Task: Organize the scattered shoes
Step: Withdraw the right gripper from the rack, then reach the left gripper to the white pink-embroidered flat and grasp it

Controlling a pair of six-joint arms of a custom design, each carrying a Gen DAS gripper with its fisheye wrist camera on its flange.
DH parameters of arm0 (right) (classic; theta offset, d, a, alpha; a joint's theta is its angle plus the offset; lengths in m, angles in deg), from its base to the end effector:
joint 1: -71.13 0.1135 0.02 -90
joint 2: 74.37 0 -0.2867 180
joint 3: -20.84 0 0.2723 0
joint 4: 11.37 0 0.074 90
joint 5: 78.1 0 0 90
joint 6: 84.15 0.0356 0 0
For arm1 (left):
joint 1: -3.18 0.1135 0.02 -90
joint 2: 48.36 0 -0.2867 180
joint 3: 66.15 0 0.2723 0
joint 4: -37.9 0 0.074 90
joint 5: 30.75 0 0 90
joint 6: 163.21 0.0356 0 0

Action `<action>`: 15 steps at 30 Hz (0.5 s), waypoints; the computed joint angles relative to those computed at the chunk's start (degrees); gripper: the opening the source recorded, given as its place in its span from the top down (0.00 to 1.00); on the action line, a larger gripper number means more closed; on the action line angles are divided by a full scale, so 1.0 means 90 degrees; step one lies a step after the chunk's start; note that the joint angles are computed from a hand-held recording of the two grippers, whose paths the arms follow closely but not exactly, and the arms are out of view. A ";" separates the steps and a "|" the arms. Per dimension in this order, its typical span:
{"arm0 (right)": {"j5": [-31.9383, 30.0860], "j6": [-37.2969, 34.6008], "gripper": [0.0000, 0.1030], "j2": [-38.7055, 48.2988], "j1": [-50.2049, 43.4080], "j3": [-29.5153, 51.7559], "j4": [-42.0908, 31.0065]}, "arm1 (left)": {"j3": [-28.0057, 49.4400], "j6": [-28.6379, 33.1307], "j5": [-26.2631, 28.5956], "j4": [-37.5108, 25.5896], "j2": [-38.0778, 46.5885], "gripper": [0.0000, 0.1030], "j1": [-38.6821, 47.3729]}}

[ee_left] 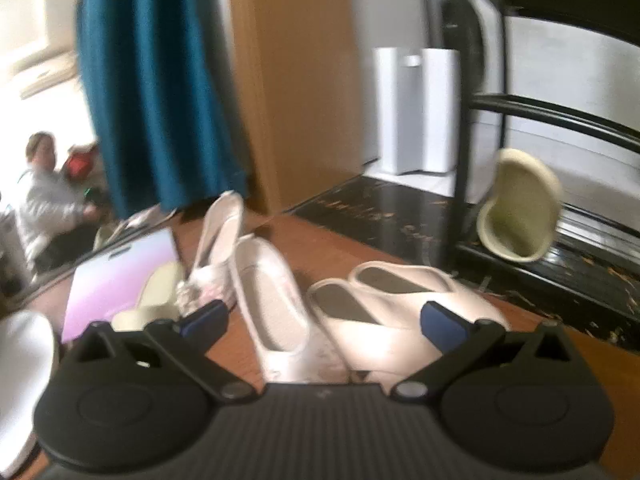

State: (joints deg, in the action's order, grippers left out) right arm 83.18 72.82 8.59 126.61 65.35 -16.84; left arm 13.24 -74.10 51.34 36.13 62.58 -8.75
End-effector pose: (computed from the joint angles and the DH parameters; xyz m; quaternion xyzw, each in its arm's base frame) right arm 0.1749 0.1948 0.1695 0.3018 0.7213 0.0207 0.6231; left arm 0.4372 -0.0874 0.1788 0.0519 0.8771 0.0075 0.4774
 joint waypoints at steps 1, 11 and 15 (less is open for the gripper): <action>-0.0034 0.0006 0.00 0.0035 -0.0004 0.0005 0.0022 | 0.0038 -0.0051 -0.0021 -0.0018 0.0034 0.01 0.0031; -0.0261 0.0489 0.00 0.0159 -0.0094 0.0179 -0.0555 | 0.0896 -0.0800 -0.0633 -0.0236 0.0990 0.01 -0.0072; -0.0282 0.0873 0.00 0.0163 -0.0148 0.0287 -0.1050 | 0.1148 -0.0764 -0.0729 -0.0339 0.1343 0.01 -0.0221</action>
State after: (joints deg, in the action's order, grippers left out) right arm 80.64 80.67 10.06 125.28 67.93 -26.29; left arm 23.57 -80.97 44.78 33.07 74.66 -10.74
